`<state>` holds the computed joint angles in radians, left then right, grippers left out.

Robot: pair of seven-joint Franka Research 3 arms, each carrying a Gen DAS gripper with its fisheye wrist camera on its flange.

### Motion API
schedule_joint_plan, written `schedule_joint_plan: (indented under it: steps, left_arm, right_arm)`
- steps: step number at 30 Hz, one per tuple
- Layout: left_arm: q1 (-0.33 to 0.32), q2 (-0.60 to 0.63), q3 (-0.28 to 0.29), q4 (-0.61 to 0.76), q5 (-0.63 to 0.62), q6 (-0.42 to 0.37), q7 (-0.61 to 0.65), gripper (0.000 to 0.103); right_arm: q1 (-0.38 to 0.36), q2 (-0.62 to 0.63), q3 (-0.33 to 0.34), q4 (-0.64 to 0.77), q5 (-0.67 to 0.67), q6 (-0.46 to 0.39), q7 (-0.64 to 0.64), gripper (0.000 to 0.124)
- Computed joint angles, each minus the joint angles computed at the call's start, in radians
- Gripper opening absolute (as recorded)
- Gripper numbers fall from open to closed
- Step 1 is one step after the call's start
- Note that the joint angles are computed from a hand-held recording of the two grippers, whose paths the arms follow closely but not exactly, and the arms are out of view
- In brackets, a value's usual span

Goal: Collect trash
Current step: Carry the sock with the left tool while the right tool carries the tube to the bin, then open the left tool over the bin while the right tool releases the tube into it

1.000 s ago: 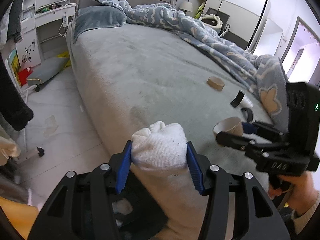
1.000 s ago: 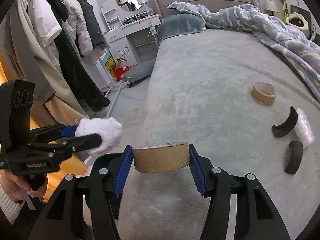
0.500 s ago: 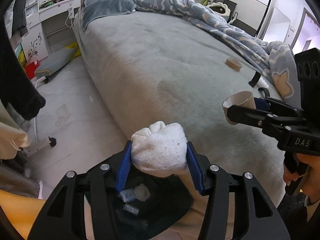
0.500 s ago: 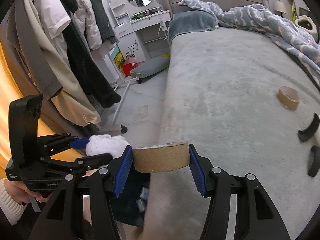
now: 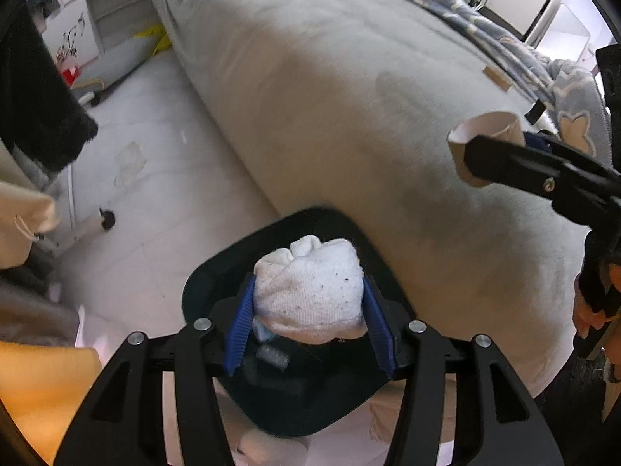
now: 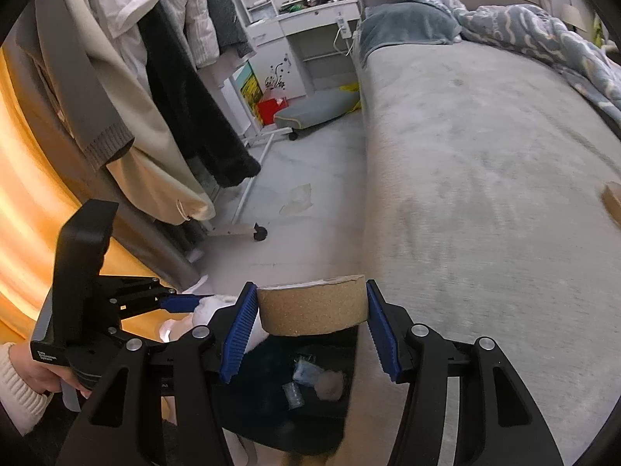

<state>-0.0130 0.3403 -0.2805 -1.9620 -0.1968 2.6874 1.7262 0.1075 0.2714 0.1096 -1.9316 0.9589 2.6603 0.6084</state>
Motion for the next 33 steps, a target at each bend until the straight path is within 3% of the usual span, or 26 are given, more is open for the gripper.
schedule_joint_plan:
  steps: [3,8,13,33]
  left_arm:
    - [0.008,0.007,0.008,0.004,0.000,-0.037,-0.003,0.059]
    - [0.018,0.014,0.022,0.002,0.008,-0.085,0.001,0.074]
    - [0.036,0.007,0.027,-0.013,-0.005,-0.090,0.018,0.076]
    - [0.098,-0.079,0.022,-0.089,-0.170,0.049,0.095,0.076]
  right_arm:
    - [0.015,0.018,0.000,0.015,-0.035,-0.001,0.034,0.056]
    - [0.038,0.055,0.001,0.043,-0.117,-0.002,0.114,0.056]
    - [0.061,0.091,0.001,0.068,-0.215,-0.014,0.201,0.056]
    - [0.117,0.210,-0.006,0.137,-0.487,-0.087,0.399,0.056]
